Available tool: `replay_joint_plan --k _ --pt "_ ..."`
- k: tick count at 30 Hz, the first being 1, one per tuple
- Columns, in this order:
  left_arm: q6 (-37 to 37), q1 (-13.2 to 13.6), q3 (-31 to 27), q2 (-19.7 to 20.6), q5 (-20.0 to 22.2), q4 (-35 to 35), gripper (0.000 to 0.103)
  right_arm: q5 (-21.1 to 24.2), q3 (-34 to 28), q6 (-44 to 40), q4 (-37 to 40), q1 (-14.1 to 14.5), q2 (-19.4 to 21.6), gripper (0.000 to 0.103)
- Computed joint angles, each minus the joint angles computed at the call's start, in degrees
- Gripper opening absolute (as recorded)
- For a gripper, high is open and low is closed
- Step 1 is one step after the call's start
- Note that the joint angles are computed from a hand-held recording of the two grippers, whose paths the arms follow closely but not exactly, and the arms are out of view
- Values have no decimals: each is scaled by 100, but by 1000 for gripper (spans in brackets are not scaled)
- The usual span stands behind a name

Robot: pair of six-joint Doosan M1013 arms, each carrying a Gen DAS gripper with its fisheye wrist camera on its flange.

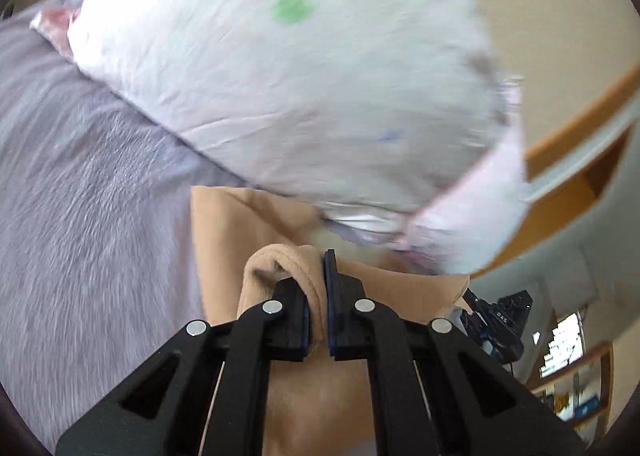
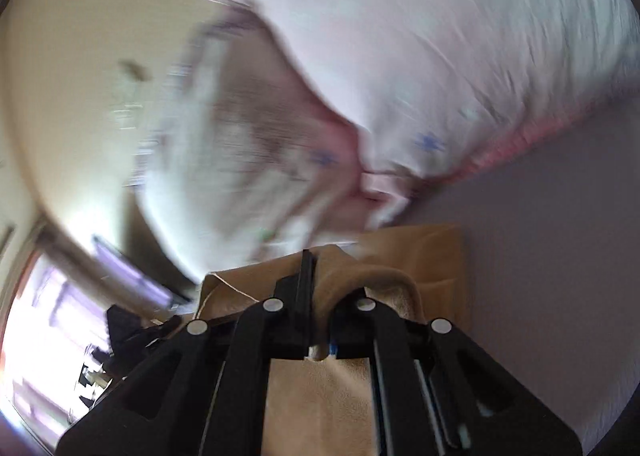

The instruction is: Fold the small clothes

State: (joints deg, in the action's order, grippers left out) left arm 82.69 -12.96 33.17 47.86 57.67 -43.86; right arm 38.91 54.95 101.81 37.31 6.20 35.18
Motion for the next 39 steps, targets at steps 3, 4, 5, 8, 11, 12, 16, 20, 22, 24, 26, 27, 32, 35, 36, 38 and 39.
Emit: replay_joint_plan --k 3,4,5,8,11,12,16,20,22,24,26,27,32,35,36,38,39 --pt "-667 18 -643 473 400 175 5 226 -72 665 -299 -16 164 7" --pt "-710 28 -676 520 423 137 5 234 -90 791 -349 -16 183 7" --pt "-740 48 -663 554 416 -12 5 261 -120 919 -324 -27 215 19" --pt "-729 99 -575 564 334 -443 6 -76 -70 958 -320 -26 192 67" --pt "-537 206 -30 337 -138 -1370 22 -428 141 833 -389 -7 6 73" --pt "-462 218 151 224 -297 -1442 36 -505 257 556 -122 -18 -66 73" --pt "-100 209 762 -289 -740 -997 92 -300 658 -295 483 -15 -348 77" --pt "-358 174 763 -388 -34 -316 91 190 657 586 -809 81 -322 84" --pt "-276 105 963 -488 238 -179 91 -51 898 728 -879 95 -514 80" --pt "-114 46 1275 -649 268 -62 91 -651 1387 96 -263 91 -840 81" --pt "-129 -16 1228 -633 419 187 91 -1132 1728 -225 -184 127 -1090 87" --pt "-149 -52 1172 -596 564 289 91 -1422 1970 -490 -1 137 -1238 88" --pt "-290 -250 1000 -571 590 1019 83 -2234 2304 -1138 742 205 -1339 89" --pt "-546 -190 1196 -566 514 382 25 -2216 2208 52 -344 220 -1295 89" --pt "-526 -156 1430 -627 268 -22 23 -2299 2253 306 -587 227 -1326 89" --pt "-348 -124 1608 -683 -26 -551 20 -2571 2293 869 -1132 278 -1322 89" --pt "-121 -110 1681 -723 -175 -920 20 -2726 2376 1056 -1297 279 -1372 89"
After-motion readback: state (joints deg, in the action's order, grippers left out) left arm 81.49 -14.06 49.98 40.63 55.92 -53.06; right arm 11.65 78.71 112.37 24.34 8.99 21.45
